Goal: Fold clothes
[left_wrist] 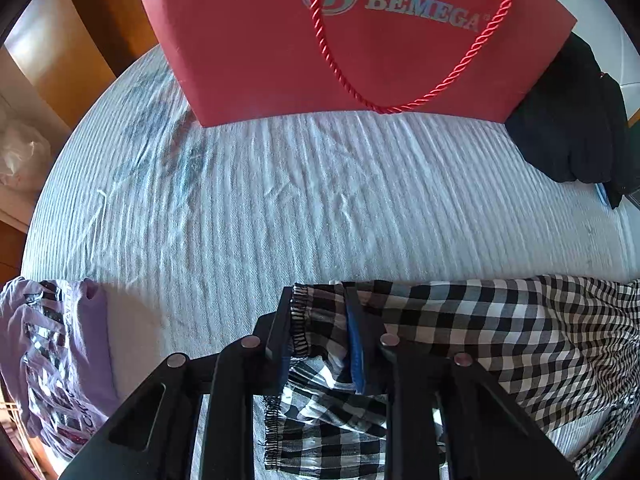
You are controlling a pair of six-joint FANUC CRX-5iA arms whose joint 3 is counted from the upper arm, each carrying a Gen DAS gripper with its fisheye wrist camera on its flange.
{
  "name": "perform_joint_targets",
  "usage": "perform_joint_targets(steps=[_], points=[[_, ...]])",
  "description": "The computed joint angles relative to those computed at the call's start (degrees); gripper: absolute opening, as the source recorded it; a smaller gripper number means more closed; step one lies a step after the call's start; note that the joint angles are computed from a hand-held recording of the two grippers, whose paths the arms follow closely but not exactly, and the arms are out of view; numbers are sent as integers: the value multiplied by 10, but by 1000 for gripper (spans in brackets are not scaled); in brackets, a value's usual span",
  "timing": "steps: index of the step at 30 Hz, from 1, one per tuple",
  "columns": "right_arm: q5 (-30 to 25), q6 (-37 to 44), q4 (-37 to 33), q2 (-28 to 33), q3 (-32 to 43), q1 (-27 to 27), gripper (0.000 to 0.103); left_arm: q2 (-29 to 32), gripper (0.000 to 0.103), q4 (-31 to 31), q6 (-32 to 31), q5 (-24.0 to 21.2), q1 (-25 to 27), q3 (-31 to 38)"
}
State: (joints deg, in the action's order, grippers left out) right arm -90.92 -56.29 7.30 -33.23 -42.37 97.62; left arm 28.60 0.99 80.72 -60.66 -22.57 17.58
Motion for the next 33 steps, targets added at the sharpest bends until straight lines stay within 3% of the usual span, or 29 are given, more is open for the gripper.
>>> perform_joint_targets(steps=[1,2,3,4,7,13,18,23,27,29,31,33], points=[[-7,41,-16,29,20,-27,35,-5,22,-19,11,4,-8,1],[-14,62,-17,45,32,-34,28,-18,22,-26,14,19,-11,-10],[-18,61,-8,49,35,-26,8,-31,22,-32,17,34,-15,-22],[-25,49,3,50,38,-12,0,-43,22,-30,23,43,-14,-31],[-86,1,27,58,61,44,1,-102,22,8,16,89,4,-87],[-233,-160,91,86,117,251,1,-272,23,106,-83,200,51,-257],[-262,-247,86,164,170,375,1,-433,23,142,-146,236,86,-409],[-192,-334,73,245,201,454,1,-574,24,165,-225,182,150,-542],[-77,-370,72,265,183,478,2,-628,25,138,-231,102,185,-595],[-27,-380,67,262,168,480,11,-623,35,108,-213,58,183,-598],[-11,-386,55,262,167,480,44,-635,48,104,-212,29,190,-609],[-25,-391,50,262,175,483,51,-659,50,119,-228,7,209,-625]])
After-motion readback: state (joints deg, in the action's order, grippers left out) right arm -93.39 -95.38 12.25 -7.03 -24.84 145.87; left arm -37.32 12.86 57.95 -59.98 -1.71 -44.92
